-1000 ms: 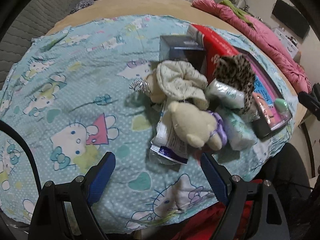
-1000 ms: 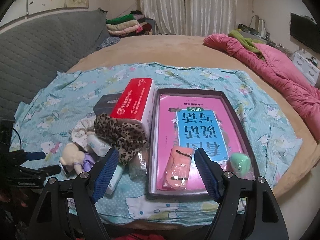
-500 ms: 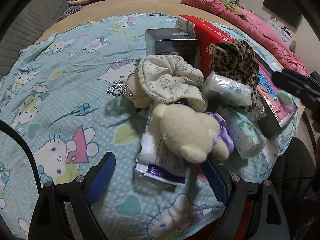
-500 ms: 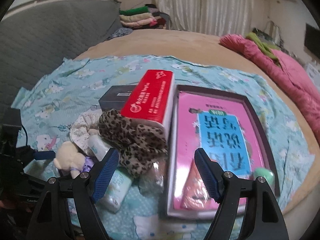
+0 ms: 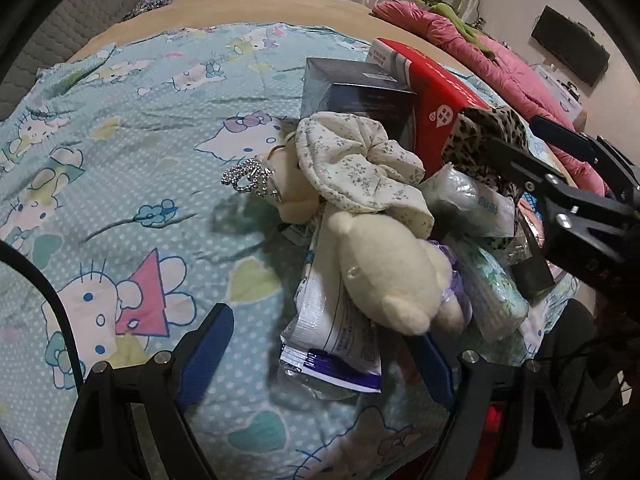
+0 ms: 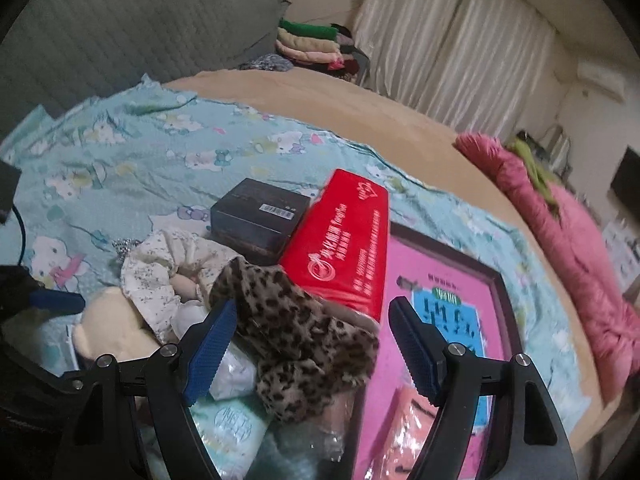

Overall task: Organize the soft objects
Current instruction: 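Grasp the white wipes pack with the left gripper while the right grasps the leopard-print cloth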

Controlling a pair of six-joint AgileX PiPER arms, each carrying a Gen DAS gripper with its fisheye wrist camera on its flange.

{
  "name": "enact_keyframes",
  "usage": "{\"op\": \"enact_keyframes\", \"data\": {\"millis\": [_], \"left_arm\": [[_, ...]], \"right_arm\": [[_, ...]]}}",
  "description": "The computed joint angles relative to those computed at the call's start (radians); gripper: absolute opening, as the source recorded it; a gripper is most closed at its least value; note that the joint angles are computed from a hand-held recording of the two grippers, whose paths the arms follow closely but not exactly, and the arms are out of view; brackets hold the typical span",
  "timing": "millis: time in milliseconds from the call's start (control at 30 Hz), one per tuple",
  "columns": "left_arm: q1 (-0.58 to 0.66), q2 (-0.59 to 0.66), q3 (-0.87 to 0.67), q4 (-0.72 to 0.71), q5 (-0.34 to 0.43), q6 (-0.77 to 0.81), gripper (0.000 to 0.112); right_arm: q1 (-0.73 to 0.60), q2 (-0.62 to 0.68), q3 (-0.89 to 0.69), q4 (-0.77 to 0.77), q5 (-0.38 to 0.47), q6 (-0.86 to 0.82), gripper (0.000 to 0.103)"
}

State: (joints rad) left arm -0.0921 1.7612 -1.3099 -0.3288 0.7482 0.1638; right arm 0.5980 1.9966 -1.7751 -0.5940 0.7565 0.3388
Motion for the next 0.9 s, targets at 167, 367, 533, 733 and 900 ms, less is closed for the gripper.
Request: {"op": "enact_keyframes", "data": {"millis": [167,367,533,733,900], "left_arm": [[0.013,0.012,-0.008,-0.036,0.001,0.028,0.081],[0.046,0.029,-0.013,-0.121,0.013,0.098,0.071],[0.043,0.032,-0.009,-0.137,0.012,0.119,0.057],[0.042,0.033,-0.002,-0.153,0.005,0.135,0.038],[0.058,0.01,0.018,-0.184,0.002,0.162,0.036]], "right_arm": [[0.009,0.013,0.007,-0.045,-0.014,-0.002,0.043],[-0.055,-0.031,0.036,0.17,-0.057,-0.111,0.015],[-0.1,-0.077,0.082,0.302,-0.067,-0.154,0.012],[-0.151,-0.137,0.135,0.435,-0.083,-0.194,0.011],[-0.179,-0.17,0.156,0.504,-0.093,-0.218,0.011]]}}
